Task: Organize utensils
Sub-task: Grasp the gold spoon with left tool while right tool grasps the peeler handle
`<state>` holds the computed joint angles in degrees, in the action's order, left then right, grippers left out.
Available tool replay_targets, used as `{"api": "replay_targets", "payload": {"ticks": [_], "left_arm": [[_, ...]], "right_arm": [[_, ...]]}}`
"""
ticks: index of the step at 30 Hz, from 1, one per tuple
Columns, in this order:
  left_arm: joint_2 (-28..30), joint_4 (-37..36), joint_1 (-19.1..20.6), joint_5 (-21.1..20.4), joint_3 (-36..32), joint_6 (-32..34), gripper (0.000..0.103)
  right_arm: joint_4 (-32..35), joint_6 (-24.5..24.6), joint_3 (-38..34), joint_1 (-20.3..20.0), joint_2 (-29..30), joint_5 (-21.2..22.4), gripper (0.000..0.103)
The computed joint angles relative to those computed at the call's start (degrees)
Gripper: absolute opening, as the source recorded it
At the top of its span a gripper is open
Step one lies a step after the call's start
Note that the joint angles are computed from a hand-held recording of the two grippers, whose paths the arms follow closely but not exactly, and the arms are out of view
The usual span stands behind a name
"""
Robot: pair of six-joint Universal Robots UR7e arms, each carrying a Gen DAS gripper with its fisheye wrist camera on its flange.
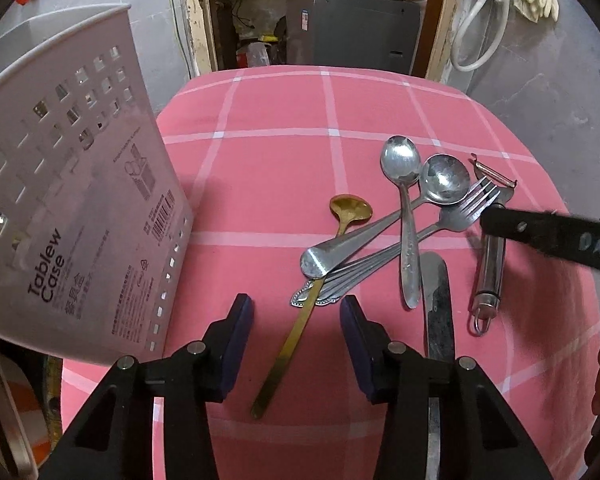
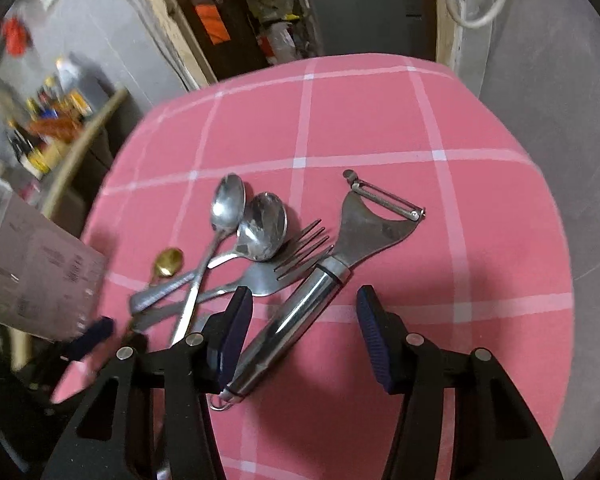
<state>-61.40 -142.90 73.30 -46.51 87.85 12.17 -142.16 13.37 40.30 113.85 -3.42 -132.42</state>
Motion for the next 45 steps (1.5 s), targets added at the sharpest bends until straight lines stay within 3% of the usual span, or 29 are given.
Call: {"api": "replay_targets", "payload": {"ticks": [4,7,10,21,30,40,45], "left_arm": [[0.5,0.9,0.2,-0.5,-0.9,0.1,0.040],[0.3,2.2,0.2,-1.2,-1.3,1.0,0.025],[-0.2,5.1,0.2,-2.3,-1.7,0.4,0.010],[-3.2,18.8,1.8,-12.2,-5.2,-9.9,0.006],[-7.3,23.5,1.9,-17.4,-2.2,-13.6,0.006],[-11.0,29.4,2.3,-20.3,0.2,-15.9,0.006],[-10.6,31.3,3.2,-21.5,-0.6,-17.4,0.006]], "right_arm": [[5.2,-1.2,-5.8,0.9,3.6,-4.5,0.042],[4.4,0.2,-3.7,0.6,2.2,-1.7,0.031],[3.7,3.5,-0.9,0.0,0.4,2.5,0.028],[-4.6,11.3,11.3,-2.1,-5.1,13.4,0.019],[-5.4,13.5,18.4,-1.2,-8.4,15.0,0.016],[-6.7,15.0,27.0,-0.3,-11.9,16.9,0.016],[-7.0,13.9,28.0,-0.4,-12.6,16.2,0.020]]}}
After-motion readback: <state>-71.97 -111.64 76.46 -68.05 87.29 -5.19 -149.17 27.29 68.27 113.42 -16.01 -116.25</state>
